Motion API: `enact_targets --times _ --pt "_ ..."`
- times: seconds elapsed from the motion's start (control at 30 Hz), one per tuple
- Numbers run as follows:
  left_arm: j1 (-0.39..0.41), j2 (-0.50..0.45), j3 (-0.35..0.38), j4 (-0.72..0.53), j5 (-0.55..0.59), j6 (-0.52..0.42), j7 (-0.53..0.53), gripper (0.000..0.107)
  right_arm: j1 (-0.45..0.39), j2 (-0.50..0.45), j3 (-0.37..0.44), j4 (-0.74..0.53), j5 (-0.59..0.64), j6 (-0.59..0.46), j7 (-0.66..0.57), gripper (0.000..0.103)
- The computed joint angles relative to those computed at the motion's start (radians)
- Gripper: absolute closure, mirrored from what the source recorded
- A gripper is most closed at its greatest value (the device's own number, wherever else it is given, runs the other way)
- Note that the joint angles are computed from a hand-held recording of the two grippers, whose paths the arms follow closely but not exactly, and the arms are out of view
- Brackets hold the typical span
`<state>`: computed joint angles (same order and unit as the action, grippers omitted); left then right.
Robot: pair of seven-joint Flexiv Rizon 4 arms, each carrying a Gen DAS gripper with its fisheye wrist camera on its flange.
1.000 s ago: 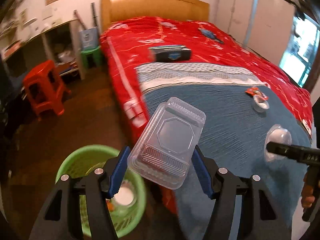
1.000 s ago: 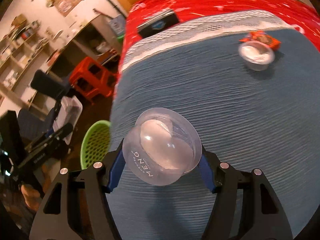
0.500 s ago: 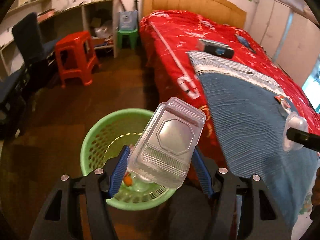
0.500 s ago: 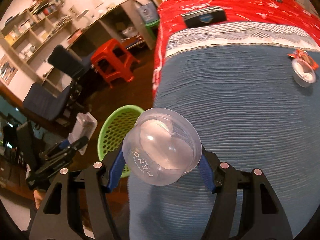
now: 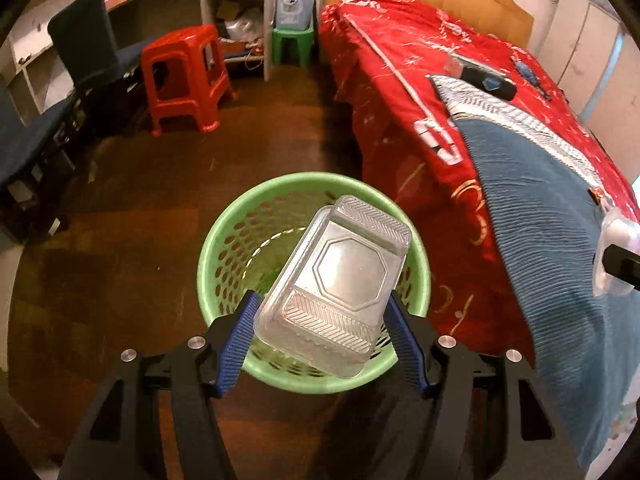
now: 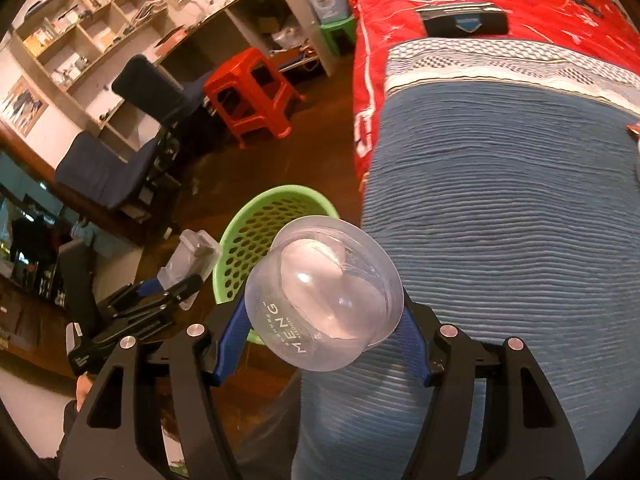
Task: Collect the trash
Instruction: 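Carry container and cup over the green wastebasket and open both grippers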
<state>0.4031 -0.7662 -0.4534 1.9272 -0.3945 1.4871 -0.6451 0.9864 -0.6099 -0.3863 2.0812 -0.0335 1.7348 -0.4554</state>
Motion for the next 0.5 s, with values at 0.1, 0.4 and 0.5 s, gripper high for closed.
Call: enact_targets --times 0.1,0.4,0.5 --pt "-0.026 -0.003 0.042 -0.017 -0.002 -0.020 -0.019 0.045 -0.020 -0.010 0.023 -0.024 -0.014 -0.010 -0.007 0.038" --pt "-0.058 -0.016 0.099 -0.047 -0.037 -0.052 -0.044 0.036 -0.097 -0.037 0.105 -0.099 -0.066 -0.039 -0.006 0.038" --pt "-0.052 -0.016 0.099 -0.048 -0.045 -0.058 -0.047 0.036 -0.130 -0.048 0.137 -0.132 -0.091 -0.053 -0.007 0.038"
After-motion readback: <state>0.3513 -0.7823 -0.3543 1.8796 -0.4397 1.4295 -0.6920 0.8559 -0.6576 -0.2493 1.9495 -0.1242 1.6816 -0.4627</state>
